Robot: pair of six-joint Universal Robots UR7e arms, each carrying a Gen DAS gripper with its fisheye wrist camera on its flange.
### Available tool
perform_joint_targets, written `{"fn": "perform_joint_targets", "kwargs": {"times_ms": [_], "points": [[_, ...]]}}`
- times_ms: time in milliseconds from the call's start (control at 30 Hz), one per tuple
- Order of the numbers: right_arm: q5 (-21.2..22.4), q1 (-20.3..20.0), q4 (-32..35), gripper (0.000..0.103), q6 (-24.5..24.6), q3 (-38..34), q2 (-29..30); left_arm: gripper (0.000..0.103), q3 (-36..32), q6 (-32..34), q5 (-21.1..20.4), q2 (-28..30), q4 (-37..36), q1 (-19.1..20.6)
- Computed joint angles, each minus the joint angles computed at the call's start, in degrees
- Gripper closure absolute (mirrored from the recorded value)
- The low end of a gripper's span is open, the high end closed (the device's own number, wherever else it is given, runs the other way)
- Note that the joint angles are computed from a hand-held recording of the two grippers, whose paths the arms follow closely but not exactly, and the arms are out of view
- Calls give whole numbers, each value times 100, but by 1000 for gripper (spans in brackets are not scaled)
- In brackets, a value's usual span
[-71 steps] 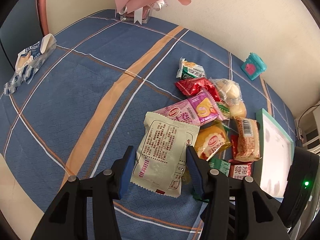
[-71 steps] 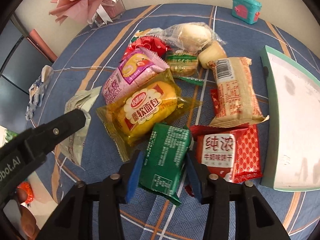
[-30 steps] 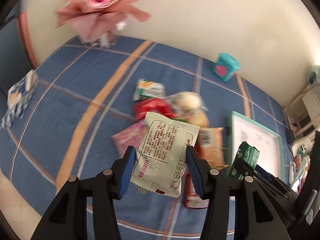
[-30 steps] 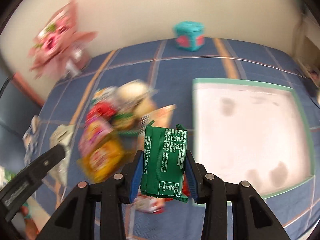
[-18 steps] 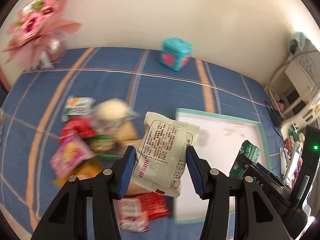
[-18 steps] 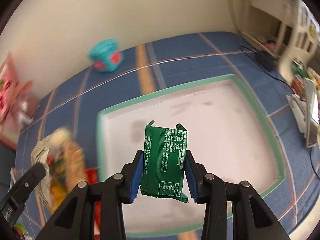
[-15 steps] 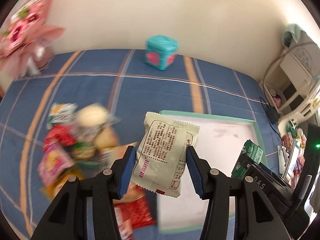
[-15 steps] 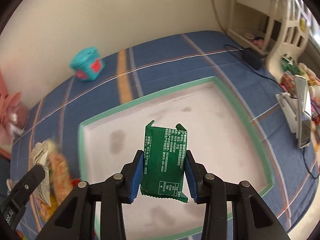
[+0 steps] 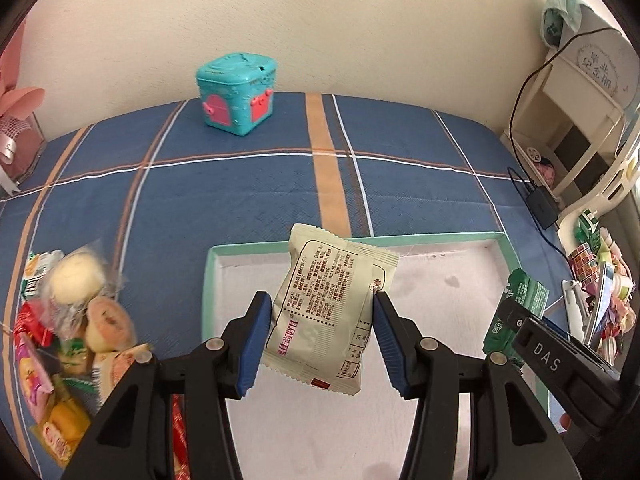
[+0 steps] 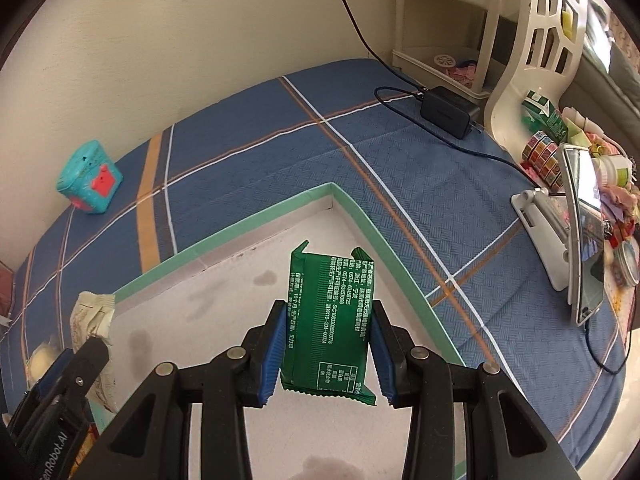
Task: Organize snacks
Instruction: 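Carry both packs over the tray and open both tools to drop them, then move both tools back over the snack pile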
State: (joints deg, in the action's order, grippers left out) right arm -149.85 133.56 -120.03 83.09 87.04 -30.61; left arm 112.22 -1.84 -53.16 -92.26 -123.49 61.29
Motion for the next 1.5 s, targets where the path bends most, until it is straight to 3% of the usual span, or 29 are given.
{"fn": "perform_joint_targets", "kwargs": {"times_ms": [300,400,533,833,933,1000,1300,1500], "points": [[-131,-40,42,61,-50,-66,22,48,36,20,33,98,-92,43],[-134,-17,73,61,-65,-99,20,35,11,-15,82,70,-5,2],[-132,37,138,61,-123,-166,29,34,-40,-139,188,9,186,-81],[60,192,292,59,-132,-243,66,28,-106,-463,716,-211,592,-151],[141,237,123,52,-302,-228,108,18,-84,-510,867,-312,696,-138],[160,268,17,39,-410,-223,143,17,-51,-485,946,-378,705,-133],[157,350,47,4,-478,-238,240,10,47,-411,1246,-648,812,-58],[189,400,46,0,-426,-211,252,6,-4,-424,1225,-773,903,67]]}}
